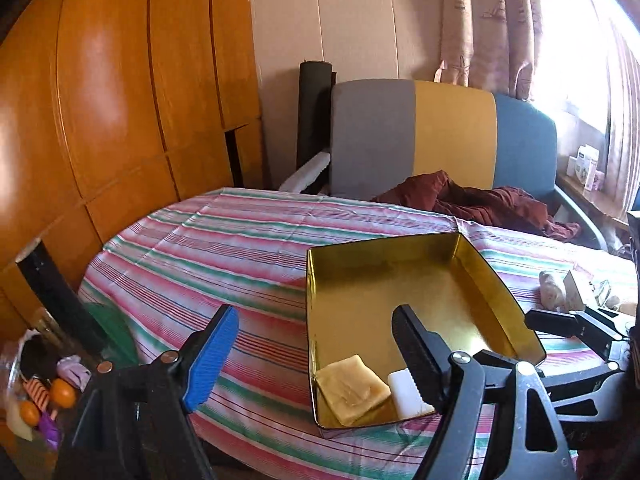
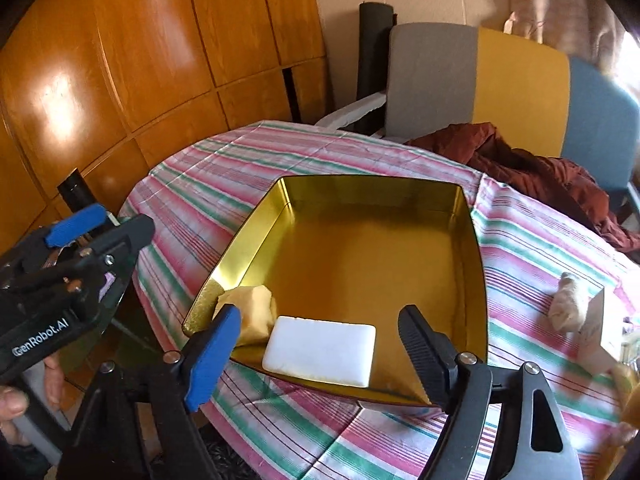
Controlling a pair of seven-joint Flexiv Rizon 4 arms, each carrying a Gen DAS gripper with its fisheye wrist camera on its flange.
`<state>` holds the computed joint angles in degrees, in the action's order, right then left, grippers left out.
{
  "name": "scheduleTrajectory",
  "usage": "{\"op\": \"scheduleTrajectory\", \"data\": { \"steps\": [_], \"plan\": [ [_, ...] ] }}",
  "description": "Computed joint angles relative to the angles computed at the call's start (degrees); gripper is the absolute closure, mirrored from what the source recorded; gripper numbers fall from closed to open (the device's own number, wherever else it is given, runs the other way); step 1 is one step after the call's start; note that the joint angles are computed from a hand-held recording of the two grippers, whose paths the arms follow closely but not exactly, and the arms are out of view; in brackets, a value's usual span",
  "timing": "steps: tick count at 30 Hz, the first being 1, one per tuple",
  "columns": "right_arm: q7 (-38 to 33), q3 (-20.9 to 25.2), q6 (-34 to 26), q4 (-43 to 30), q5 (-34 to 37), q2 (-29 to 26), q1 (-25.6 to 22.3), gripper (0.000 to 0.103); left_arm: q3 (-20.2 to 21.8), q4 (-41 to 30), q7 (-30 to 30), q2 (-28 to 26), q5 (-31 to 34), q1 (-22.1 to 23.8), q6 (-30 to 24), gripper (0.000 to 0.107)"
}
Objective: Organize objects
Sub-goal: 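Move both tools back toward the cluster of items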
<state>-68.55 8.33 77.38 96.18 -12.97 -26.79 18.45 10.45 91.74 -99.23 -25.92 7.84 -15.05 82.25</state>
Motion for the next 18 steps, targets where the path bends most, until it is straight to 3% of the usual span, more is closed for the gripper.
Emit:
{"op": "scheduleTrajectory", "data": {
  "steps": [7, 18],
  "plan": [
    [0.4, -0.4, 1.1, 1.6, 0.2, 0.9, 0.0, 0.019, 2.6, -1.5, -3.1, 0.1, 3.6, -2.2, -2.5, 0.026],
    [3.5, -2.1, 3.7, 4.0, -1.0, 1.7, -0.1, 0.018, 0.9, -1.5, -3.5, 0.8, 6.5, -1.8, -3.9, 0.026]
  ]
}}
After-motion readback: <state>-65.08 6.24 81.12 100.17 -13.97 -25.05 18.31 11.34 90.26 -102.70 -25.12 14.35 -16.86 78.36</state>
